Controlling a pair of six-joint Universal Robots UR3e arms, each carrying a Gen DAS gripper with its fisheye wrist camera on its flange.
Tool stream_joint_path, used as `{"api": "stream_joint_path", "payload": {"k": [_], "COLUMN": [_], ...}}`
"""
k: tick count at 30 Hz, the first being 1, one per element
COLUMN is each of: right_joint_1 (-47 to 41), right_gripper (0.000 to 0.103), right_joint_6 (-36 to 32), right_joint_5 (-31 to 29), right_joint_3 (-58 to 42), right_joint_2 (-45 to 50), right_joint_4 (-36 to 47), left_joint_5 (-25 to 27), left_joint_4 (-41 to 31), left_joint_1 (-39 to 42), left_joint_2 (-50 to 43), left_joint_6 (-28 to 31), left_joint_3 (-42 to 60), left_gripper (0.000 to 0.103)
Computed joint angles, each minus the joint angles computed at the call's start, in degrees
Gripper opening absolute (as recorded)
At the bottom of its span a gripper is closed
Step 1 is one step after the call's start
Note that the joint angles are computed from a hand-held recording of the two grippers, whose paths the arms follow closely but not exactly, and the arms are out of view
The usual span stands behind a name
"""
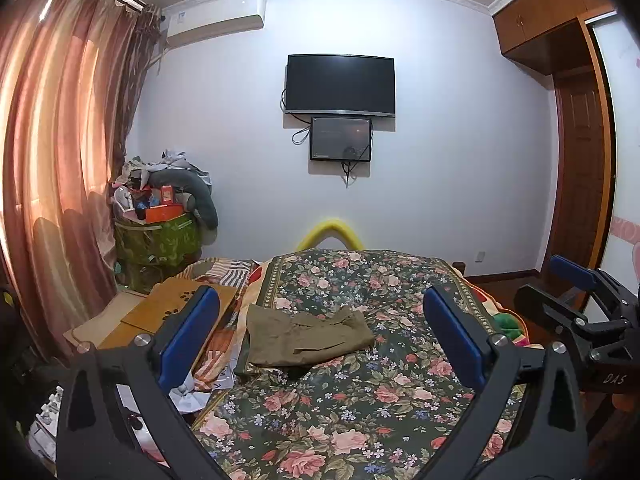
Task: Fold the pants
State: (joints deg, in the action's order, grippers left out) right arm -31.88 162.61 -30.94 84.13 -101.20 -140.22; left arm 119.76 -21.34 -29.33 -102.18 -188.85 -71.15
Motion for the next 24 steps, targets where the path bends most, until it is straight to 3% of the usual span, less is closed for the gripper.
{"api": "stream_joint_path", "payload": {"k": [24], "right_joint_1": [-0.36], "right_gripper": [0.103], "right_joint_6": [1.02], "right_joint_5": [-0.29], "right_joint_3": [0.51], "right_joint_2": [-0.5], "right_joint_4": [-0.64], "left_joint_5": [-3.45], "left_joint_4": [-1.44], "left_joint_1": [1.05], "left_joint_2": [0.57], "left_joint_6": [-2.04], "left_joint_3": [0.04], "left_gripper": [0.103]}}
